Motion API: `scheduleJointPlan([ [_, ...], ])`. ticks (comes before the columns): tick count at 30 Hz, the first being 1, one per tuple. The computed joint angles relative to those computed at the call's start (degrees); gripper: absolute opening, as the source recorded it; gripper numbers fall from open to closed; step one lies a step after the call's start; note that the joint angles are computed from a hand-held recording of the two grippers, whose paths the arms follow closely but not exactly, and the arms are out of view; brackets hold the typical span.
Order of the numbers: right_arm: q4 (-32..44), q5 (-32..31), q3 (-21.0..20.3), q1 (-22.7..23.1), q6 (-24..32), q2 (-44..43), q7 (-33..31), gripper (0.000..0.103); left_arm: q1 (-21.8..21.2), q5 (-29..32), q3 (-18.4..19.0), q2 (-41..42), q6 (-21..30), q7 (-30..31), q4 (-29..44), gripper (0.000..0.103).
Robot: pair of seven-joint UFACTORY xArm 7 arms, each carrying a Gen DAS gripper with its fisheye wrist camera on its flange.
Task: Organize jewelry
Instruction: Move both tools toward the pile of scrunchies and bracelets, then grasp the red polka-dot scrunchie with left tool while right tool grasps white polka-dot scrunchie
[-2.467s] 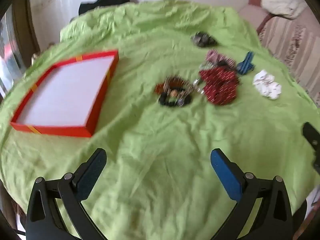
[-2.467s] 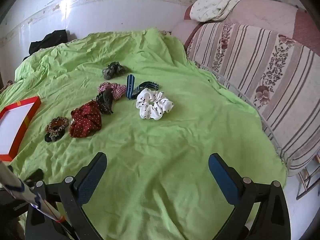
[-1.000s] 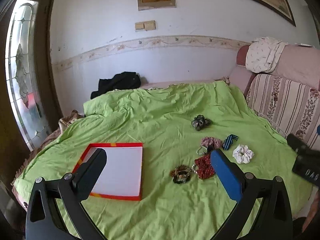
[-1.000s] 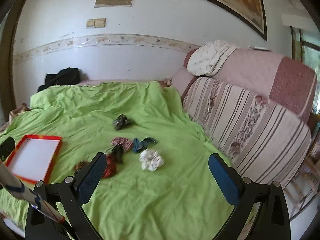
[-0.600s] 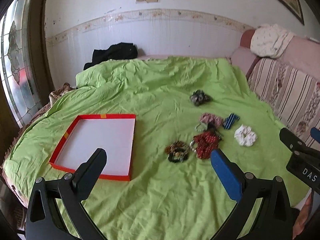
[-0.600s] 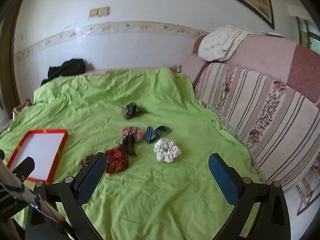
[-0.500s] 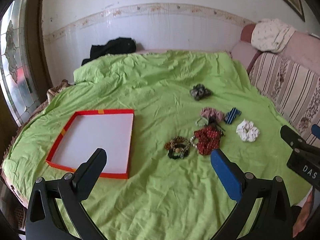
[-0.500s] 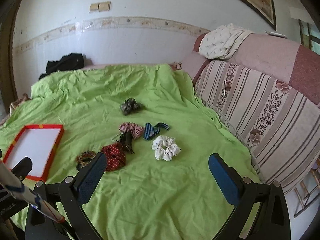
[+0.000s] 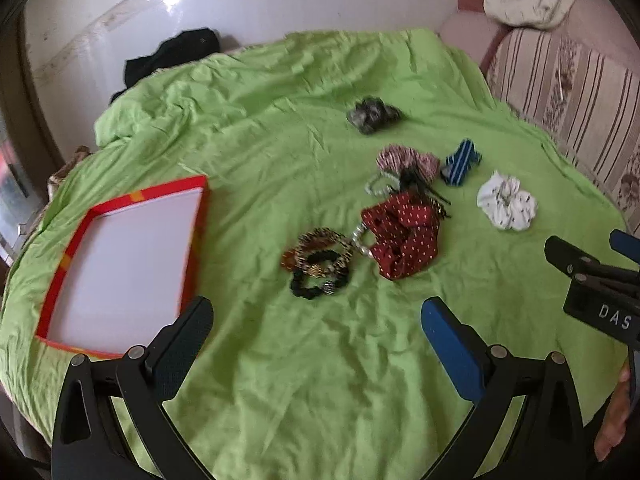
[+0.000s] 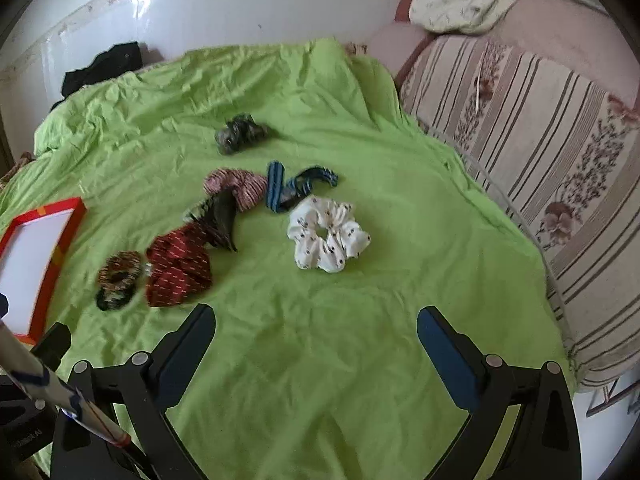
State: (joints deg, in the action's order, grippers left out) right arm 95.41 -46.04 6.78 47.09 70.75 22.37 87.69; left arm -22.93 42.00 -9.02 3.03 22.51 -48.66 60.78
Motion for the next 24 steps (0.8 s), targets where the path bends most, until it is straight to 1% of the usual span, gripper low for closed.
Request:
scheduleJointPlan([
  [6, -3.56, 1.8, -0.41, -2.88, -4.23, -0.68, -0.23, 0.1, -1.52, -1.66, 1.34, 6.46, 0.24, 2.5, 4.64, 0.103],
  [9, -5.03, 2.02, -0.47, -3.91, -6.24, -1.14, 0.01, 0.099, -2.29, -3.85, 2.16, 8.74, 0.23, 5.11, 6.38, 0.096],
  [12, -6.55, 2.66, -0.52, -5.18, -8.84, -1.46, 0.13, 0.098, -2.55, -7.87, 2.42, 10.73, 0.78, 9.26, 7.92, 0.087],
  [14, -7.25, 3.01, -0.62, -5.89, -10.37, -1.54, 0.17, 0.095, -2.45, -11.02, 2.41, 11.72, 1.23, 12.35, 8.72, 0.081],
  [17, -8.55, 3.47, -0.8, -6.74, -12.26, -2.02, 0.7, 0.091, -3.21, -12.68, 3.4, 12.45, 1.72, 13.73, 9.23, 0.074],
  [21, -9.94, 3.57, -0.94, -7.77, -14.92, -2.58, 1.29, 0.088, -3.43, -13.87, 4.3, 12.41, 1.88, 14.55, 9.21, 0.072],
  [24, -10.6, 3.13, -1.14, -8.29, -16.36, -2.81, 1.5, 0.087, -2.63, -15.45, 4.37, 11.72, 0.29, 15.56, 8.3, 0.072],
])
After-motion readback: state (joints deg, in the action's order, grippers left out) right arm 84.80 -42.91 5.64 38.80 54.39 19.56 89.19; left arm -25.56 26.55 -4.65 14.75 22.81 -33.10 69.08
